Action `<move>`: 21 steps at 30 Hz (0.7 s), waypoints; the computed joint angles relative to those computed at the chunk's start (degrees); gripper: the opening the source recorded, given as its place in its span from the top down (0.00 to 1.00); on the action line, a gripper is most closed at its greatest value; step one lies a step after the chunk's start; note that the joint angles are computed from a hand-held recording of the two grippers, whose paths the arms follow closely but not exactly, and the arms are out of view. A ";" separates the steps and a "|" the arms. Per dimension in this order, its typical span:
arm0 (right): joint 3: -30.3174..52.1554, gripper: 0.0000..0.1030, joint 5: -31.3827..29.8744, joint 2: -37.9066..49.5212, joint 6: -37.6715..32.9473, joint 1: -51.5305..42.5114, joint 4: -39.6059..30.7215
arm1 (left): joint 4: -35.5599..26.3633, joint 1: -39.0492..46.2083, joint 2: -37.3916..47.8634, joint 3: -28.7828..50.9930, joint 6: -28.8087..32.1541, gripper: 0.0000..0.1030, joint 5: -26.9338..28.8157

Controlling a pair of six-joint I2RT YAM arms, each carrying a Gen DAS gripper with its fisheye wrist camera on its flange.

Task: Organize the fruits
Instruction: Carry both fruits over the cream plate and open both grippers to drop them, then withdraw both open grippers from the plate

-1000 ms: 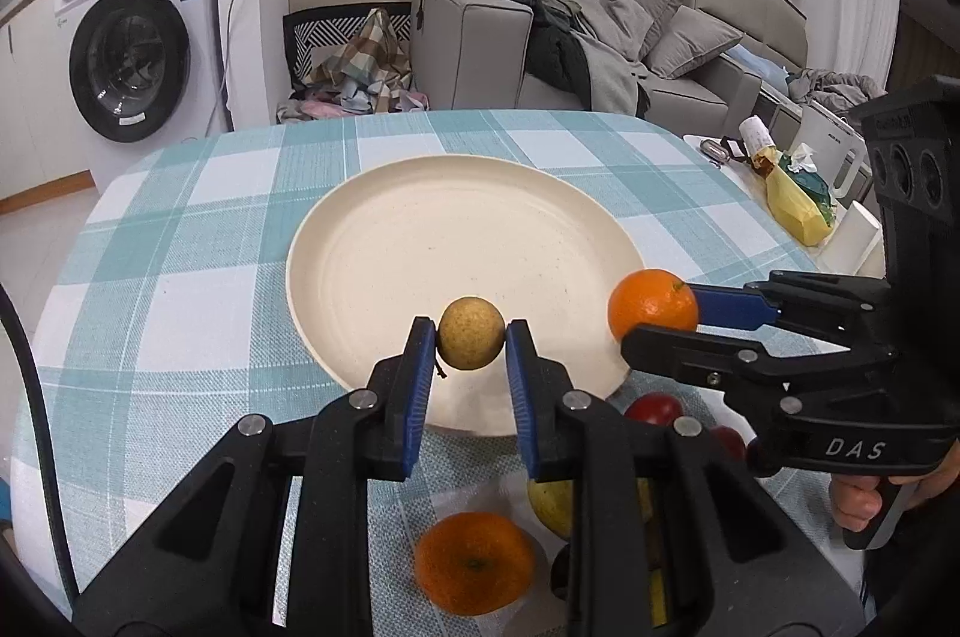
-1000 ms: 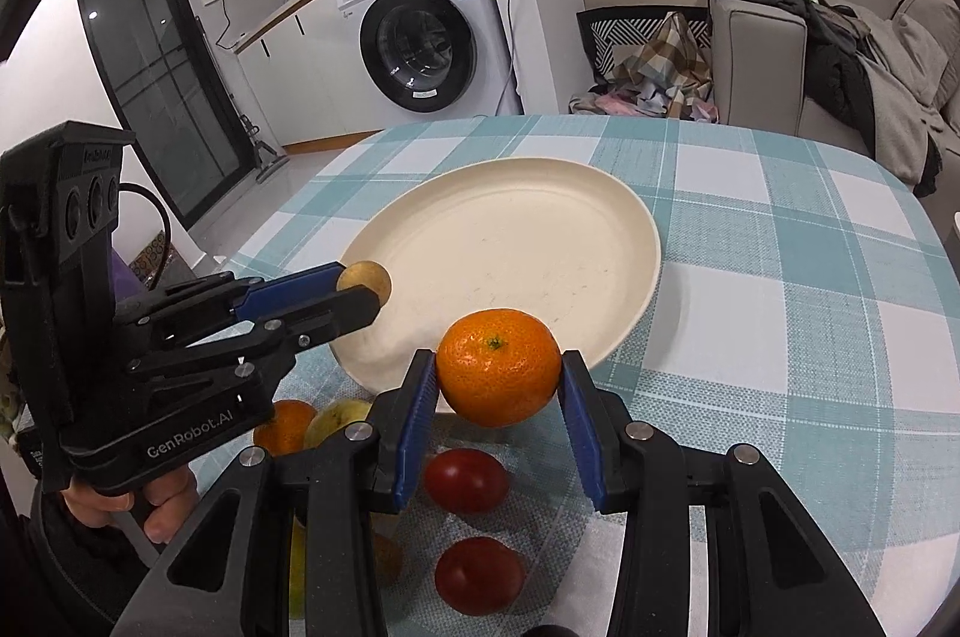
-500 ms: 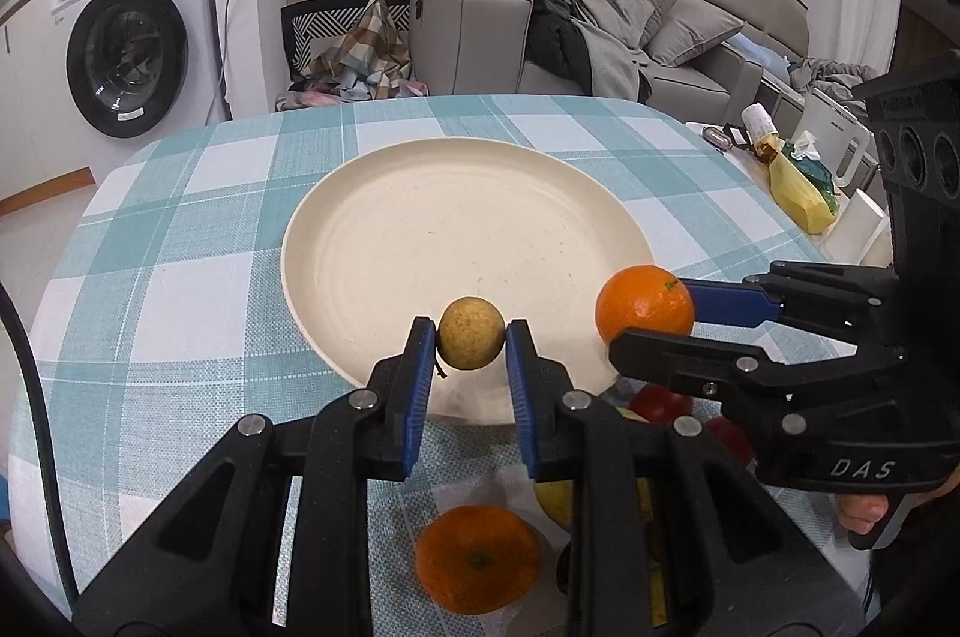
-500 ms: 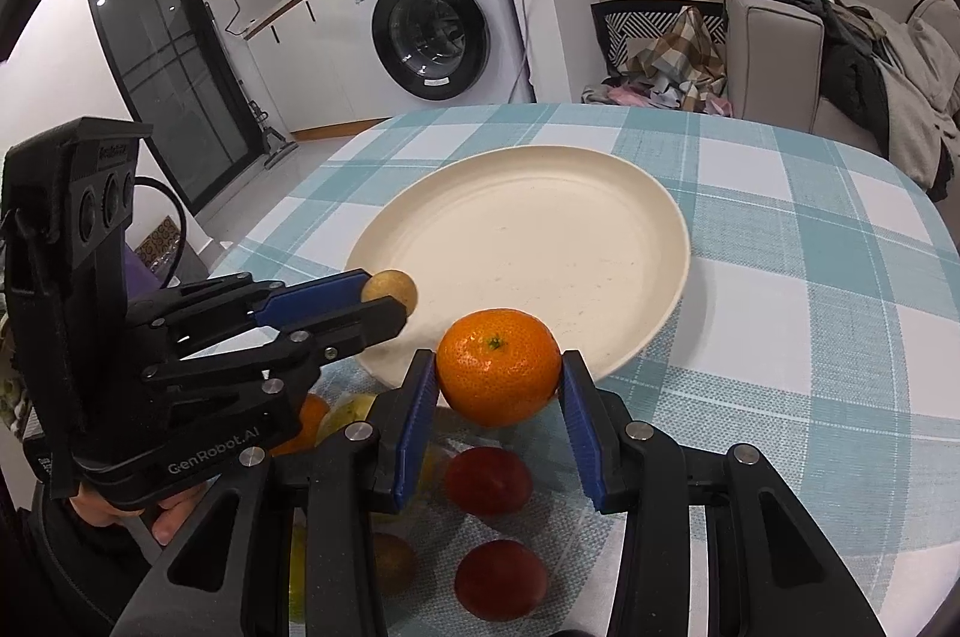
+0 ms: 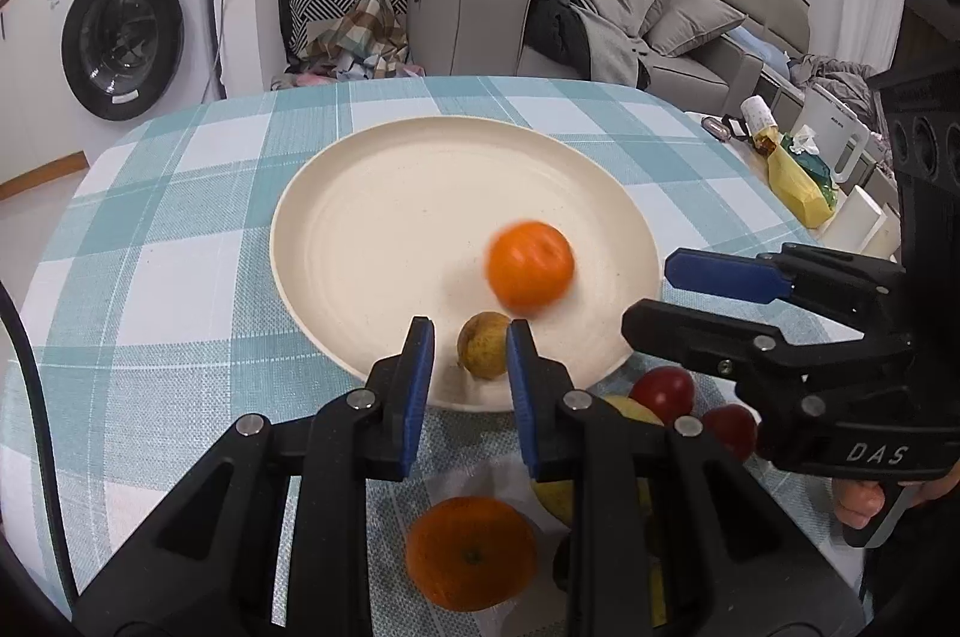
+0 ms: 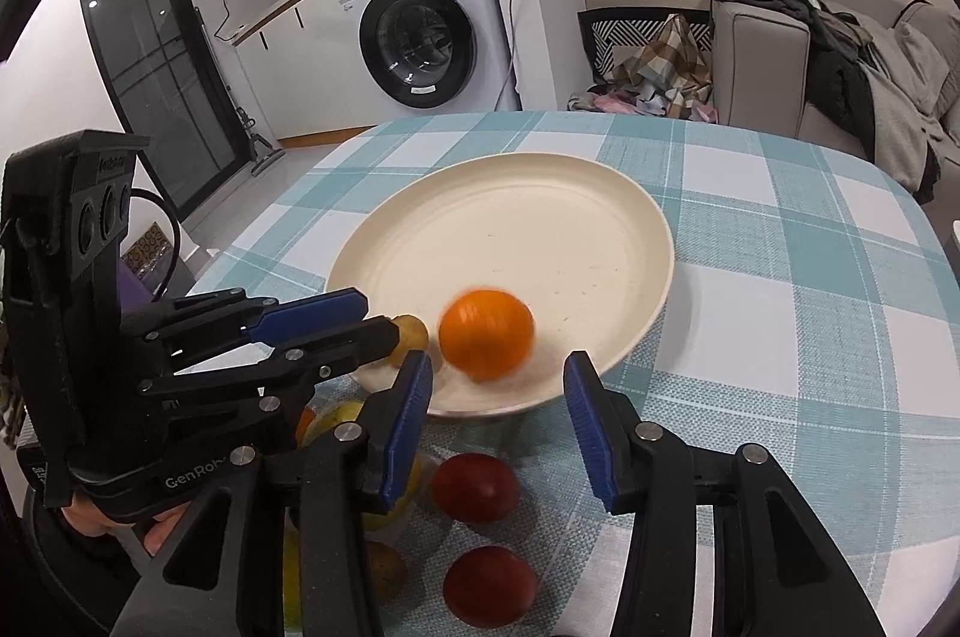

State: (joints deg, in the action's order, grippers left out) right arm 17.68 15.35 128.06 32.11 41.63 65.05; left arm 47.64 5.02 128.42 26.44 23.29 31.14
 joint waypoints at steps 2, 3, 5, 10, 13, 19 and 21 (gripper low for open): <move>-0.63 0.49 -0.30 0.06 -0.21 -0.34 1.13 | -0.36 0.45 -0.07 0.15 -0.20 0.75 0.30; -1.00 0.44 0.09 0.03 -0.05 -0.28 1.65 | 0.03 0.68 -0.18 -0.09 -0.33 0.68 0.37; -1.54 0.34 0.81 0.08 0.00 -0.10 2.51 | 1.54 1.35 -0.50 -0.93 -0.73 0.52 0.69; -2.61 0.21 1.11 0.07 0.09 -0.26 3.93 | 5.67 3.41 -2.14 -3.89 -1.20 0.19 1.83; -3.51 0.10 2.93 -0.33 0.53 0.56 4.65 | 5.27 4.59 -3.81 -5.28 0.06 0.14 2.44; -6.79 0.00 3.74 0.63 2.14 1.57 10.33 | 6.15 7.98 -6.27 -8.96 3.16 0.01 4.73; -7.86 0.00 4.47 1.10 3.23 2.19 11.88 | 6.42 8.99 -6.48 -9.94 4.07 0.01 4.70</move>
